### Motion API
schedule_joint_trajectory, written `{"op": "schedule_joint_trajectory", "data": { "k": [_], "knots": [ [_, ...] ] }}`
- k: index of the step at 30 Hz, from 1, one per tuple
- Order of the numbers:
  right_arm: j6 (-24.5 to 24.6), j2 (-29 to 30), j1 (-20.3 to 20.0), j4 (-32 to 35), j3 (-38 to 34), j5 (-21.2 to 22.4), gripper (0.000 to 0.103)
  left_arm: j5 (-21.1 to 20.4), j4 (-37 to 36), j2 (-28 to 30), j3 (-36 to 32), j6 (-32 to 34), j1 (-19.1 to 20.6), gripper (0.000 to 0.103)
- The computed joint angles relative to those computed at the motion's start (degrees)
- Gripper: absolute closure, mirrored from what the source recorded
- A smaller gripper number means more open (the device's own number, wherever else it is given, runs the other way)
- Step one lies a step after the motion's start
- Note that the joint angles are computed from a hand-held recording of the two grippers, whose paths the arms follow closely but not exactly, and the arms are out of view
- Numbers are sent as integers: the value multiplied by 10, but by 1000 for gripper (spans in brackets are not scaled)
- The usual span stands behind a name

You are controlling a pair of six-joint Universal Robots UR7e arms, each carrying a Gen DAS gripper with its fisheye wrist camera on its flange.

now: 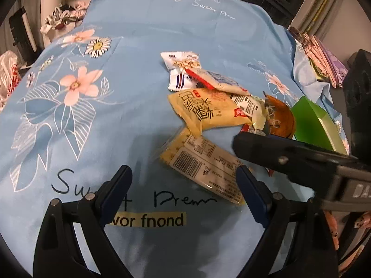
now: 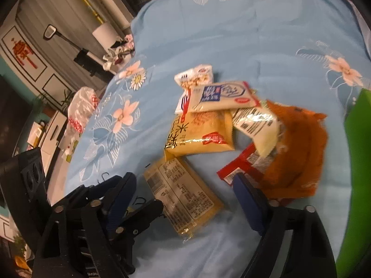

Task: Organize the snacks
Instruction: 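Move the right gripper back to the snack pile, then grasp the cracker pack with barcode label using the right gripper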

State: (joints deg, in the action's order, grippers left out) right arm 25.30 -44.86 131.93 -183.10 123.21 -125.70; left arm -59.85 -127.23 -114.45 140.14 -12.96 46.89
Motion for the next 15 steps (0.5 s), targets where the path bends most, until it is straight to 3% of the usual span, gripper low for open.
{"op": "schedule_joint_trajectory", "data": {
  "k": [6, 9, 12, 15],
  "knots": [
    [14, 10, -19, 10, -6, 22, 33, -16, 2, 13, -4, -4, 14, 13],
    [20, 11, -30, 18, -5, 37, 34, -47, 7, 27, -12, -6, 37, 15],
    [22, 17, -39, 28, -8, 51, 35, -49, 1, 25, -11, -3, 39, 16],
    [24, 22, -33, 43, -14, 37, 35, -57, 2, 22, -14, -4, 46, 18]
  ]
}}
